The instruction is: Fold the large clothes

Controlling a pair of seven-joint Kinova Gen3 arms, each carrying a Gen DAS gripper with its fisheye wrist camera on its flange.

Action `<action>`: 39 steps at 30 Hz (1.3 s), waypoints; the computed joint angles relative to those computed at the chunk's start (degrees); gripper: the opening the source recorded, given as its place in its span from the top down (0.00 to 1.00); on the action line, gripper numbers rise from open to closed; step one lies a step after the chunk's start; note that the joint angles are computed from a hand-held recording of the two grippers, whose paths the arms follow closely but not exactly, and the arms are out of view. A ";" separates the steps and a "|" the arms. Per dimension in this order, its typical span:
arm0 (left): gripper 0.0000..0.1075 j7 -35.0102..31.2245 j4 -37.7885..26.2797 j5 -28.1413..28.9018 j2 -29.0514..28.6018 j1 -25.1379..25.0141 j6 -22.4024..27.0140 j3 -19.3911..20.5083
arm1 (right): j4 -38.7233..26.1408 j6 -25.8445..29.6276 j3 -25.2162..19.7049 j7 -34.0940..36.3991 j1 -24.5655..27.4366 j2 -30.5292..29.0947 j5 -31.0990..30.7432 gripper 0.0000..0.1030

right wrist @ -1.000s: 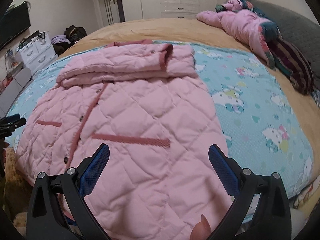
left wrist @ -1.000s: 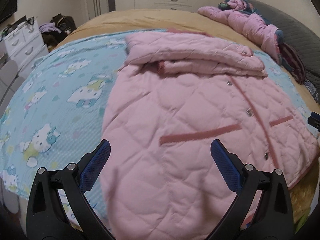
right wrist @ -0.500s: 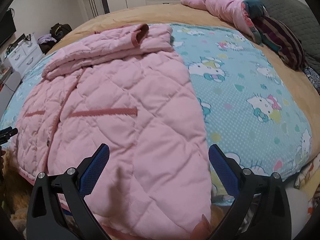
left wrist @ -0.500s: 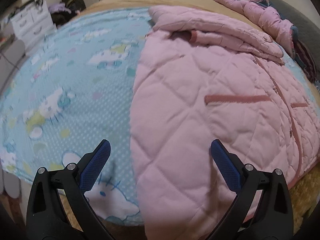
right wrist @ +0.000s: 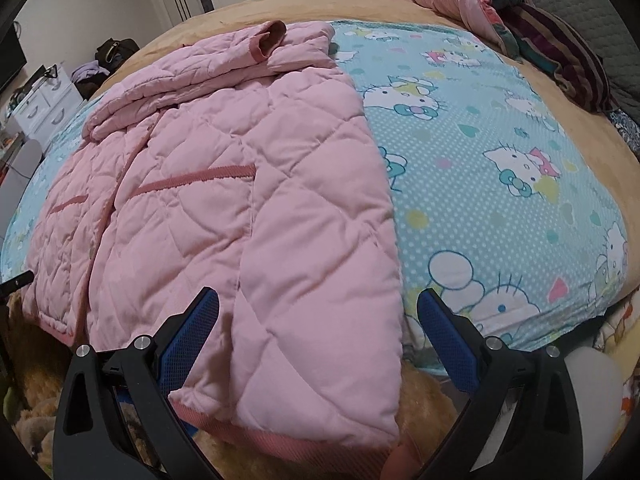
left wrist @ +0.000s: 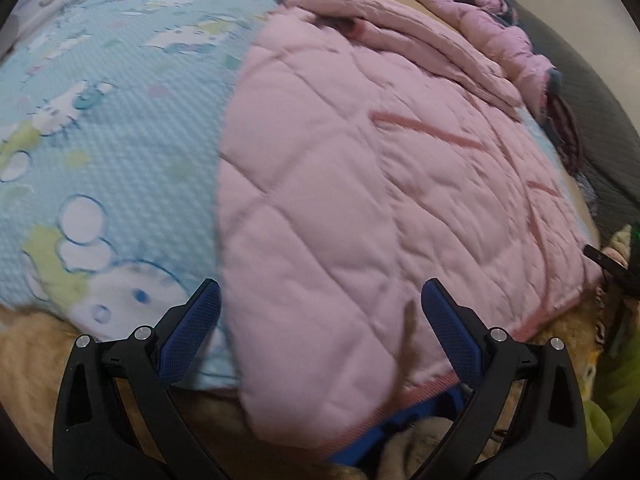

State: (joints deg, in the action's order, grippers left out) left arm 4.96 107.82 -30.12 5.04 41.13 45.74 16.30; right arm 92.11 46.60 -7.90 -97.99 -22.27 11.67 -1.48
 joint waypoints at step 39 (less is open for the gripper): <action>0.53 6.97 -1.35 -6.13 3.46 6.88 0.89 -3.26 | 5.72 -2.67 -1.44 22.46 8.12 -4.29 -23.91 0.74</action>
State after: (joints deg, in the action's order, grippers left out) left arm 11.92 106.47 -36.25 8.51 48.01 46.64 13.03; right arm 97.83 43.94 -9.34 -75.53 -14.14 7.38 -25.39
